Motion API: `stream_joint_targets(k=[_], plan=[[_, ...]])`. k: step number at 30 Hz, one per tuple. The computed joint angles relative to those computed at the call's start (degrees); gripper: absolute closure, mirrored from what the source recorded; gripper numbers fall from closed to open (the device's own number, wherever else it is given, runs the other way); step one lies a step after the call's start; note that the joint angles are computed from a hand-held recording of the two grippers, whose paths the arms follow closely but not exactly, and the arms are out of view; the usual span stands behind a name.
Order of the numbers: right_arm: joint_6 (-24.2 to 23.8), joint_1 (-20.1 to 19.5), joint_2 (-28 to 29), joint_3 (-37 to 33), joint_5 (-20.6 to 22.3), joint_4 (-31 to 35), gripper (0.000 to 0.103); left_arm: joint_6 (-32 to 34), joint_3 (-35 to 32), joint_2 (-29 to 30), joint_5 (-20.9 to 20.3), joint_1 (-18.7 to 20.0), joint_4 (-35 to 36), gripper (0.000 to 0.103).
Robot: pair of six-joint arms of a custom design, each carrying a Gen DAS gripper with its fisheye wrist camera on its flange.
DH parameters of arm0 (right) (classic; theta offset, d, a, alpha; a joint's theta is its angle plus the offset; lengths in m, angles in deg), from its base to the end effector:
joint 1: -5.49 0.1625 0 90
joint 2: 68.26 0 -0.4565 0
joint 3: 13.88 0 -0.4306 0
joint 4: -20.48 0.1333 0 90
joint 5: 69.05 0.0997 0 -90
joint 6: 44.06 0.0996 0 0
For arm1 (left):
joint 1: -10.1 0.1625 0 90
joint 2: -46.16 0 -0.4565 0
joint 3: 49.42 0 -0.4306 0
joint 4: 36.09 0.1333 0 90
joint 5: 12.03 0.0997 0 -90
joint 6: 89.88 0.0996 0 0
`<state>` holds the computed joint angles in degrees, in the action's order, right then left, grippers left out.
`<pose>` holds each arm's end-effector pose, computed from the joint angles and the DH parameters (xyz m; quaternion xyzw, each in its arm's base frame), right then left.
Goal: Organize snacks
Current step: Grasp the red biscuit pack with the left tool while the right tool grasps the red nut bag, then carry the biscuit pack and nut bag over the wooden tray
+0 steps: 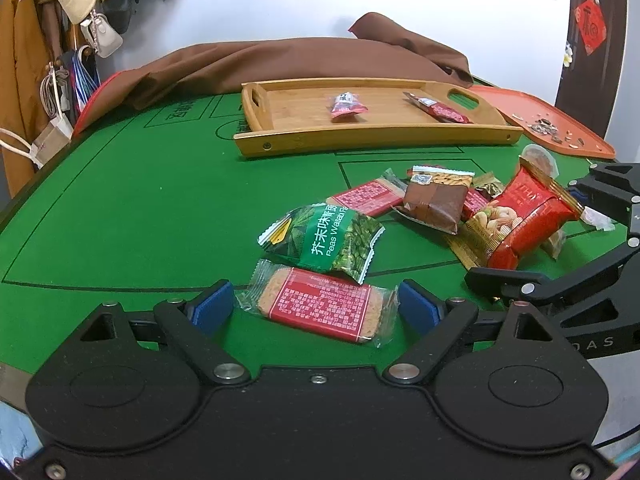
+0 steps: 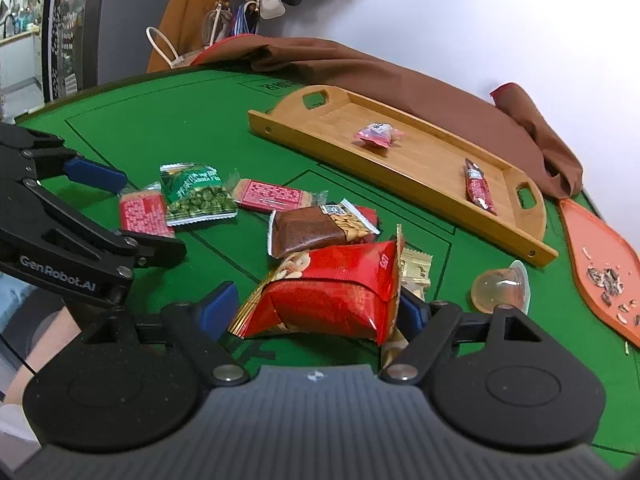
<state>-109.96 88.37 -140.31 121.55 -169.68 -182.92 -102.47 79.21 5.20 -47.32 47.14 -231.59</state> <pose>0.0555 -0.4833 0.2253 0.4087 -0.8054 0.2884 0.3179 -0.2497 -0.4573 0.0073 0.2359 0.8481 -0.3615 0.3072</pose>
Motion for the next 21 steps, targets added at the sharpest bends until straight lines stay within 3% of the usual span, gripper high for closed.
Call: stream_joint_targets(k=[3, 5, 14, 17, 18, 21], plan=[[0.9, 0.4, -0.1, -0.2, -0.7, 0.3, 0.023, -0.5, 0.0, -0.1, 0.0, -0.1, 0.6, 0.015], [2.2, 0.8, -0.3, -0.4, -1.3, 0.6, 0.038, -1.1, 0.1, -0.5, 0.0, -0.2, 1.4, 0.014], [9.3, 0.9, -3.1, -2.1, -1.4, 6.6, 0.038, -1.2, 0.4, -0.7, 0.3, -0.1, 1.7, 0.007], [10.5, 0.7, -3.5, -2.4, -1.2, 6.6, 0.038, 4.1, 0.5, 1.4, -0.9, 0.5, -5.4, 0.001], [10.9, 0.7, -3.5, -2.6, -1.3, 6.5, 0.038, 3.6, 0.4, 1.3, -0.7, 0.5, -4.7, 0.002], [12.4, 0.6, -3.8, -3.0, -1.3, 6.7, 0.038, 2.4, 0.3, 0.6, -0.9, -0.1, -2.8, 0.025]])
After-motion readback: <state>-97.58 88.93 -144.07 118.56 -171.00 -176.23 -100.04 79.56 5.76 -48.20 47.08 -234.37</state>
